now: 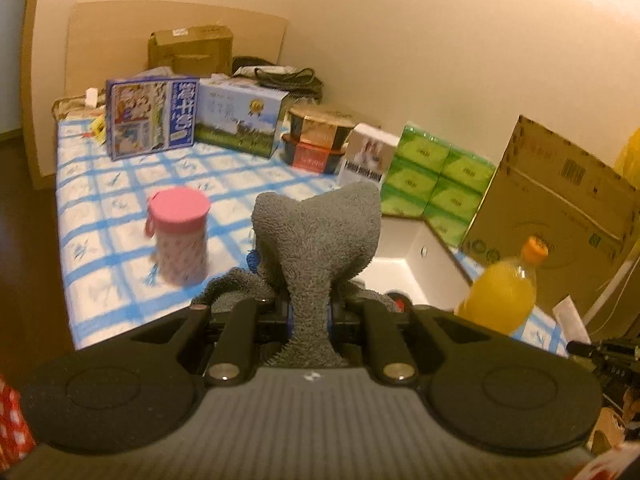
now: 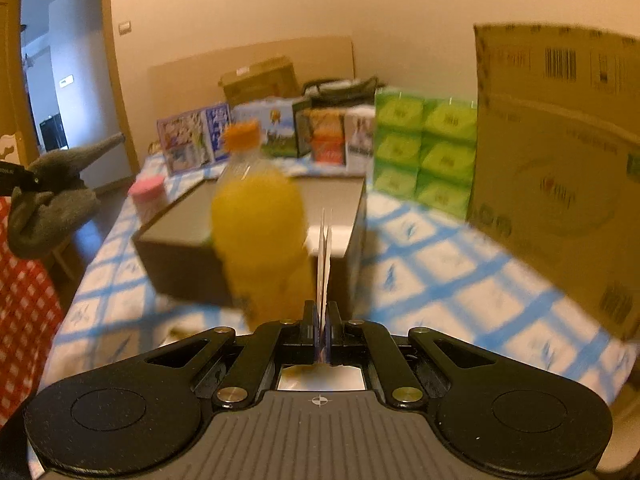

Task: Organize soft objects
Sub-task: 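Open the left tool over the box dropping the towel while the right drops the packet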

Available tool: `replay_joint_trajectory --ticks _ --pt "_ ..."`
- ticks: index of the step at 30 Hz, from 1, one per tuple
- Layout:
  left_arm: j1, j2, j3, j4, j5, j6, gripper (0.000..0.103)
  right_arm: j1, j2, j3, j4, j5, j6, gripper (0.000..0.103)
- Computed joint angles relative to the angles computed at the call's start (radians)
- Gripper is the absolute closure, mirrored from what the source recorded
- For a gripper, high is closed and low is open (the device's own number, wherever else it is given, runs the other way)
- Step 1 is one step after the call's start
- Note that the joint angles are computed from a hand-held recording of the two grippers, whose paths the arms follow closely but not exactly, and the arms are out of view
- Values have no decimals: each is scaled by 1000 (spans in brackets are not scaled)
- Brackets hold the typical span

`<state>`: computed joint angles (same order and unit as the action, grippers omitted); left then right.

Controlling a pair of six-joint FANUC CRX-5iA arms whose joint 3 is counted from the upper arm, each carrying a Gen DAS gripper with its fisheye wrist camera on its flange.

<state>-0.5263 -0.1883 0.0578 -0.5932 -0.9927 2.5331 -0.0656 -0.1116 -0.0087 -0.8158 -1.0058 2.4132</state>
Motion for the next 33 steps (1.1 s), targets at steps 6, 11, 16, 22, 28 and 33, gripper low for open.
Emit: replay_joint_trajectory --ticks 6,11,16,22,28,33 --pt "122 97 70 149 127 -143 91 -22 174 221 -92 -59 60 100" --pt "186 209 150 257 191 -261 91 9 334 407 -117 -114 94 100" --pt "228 332 230 354 221 -360 91 56 499 584 -101 -162 98 100" --pt "263 463 293 461 254 -442 91 106 662 757 -68 -217 101 100" --pt "274 575 354 537 266 -504 90 145 805 922 -43 -255 43 92" --pt "276 649 411 576 227 -544 88 147 839 938 -45 -219 5 50"
